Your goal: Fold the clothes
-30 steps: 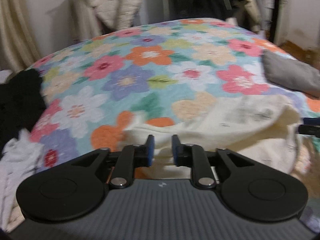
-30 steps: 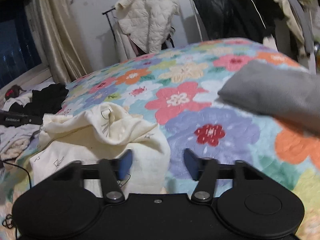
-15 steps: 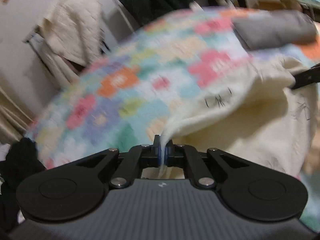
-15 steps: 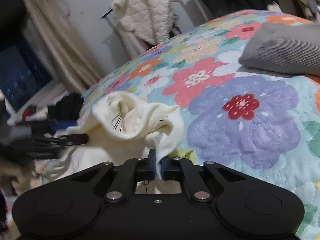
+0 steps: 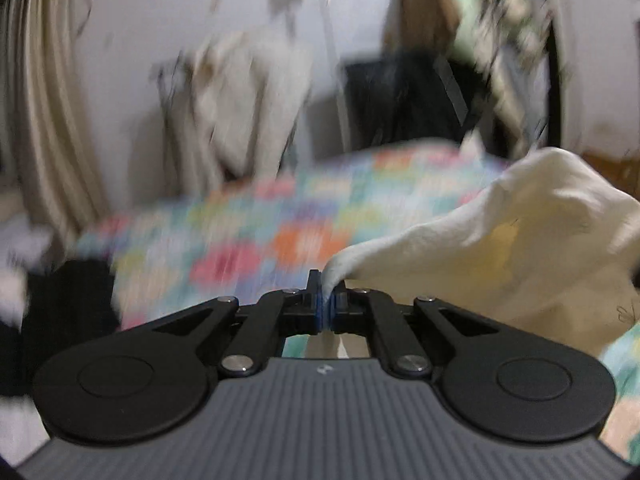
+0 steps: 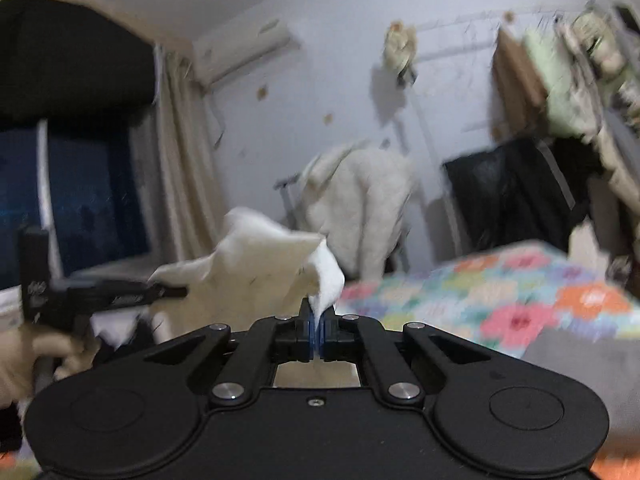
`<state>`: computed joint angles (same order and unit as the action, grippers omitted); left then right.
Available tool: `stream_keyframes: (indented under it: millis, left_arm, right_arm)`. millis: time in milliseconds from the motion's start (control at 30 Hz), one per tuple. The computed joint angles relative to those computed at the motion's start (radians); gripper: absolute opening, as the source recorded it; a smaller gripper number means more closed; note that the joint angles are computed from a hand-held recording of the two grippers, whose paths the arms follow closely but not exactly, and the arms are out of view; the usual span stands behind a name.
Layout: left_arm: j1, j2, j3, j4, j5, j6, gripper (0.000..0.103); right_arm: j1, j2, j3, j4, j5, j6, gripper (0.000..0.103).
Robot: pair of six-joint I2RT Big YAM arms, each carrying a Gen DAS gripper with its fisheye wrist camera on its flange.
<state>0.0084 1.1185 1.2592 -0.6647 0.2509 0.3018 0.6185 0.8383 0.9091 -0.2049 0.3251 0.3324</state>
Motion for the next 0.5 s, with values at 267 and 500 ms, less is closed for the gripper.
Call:
stream_keyframes:
  millis: [267,500]
  left_arm:
    - [0.074,0.094,-0.034,-0.272,-0.167,-0.007,0.005]
    - [0.085,0.052,-0.035,-0.219,-0.177,0.081,0.019]
  right_arm:
    - [0.117,0.027,-0.151,-0.184,-0.172,0.403,0.003]
    - [0.143,0.053,-0.16,-0.187,-0.208,0.418,0.003]
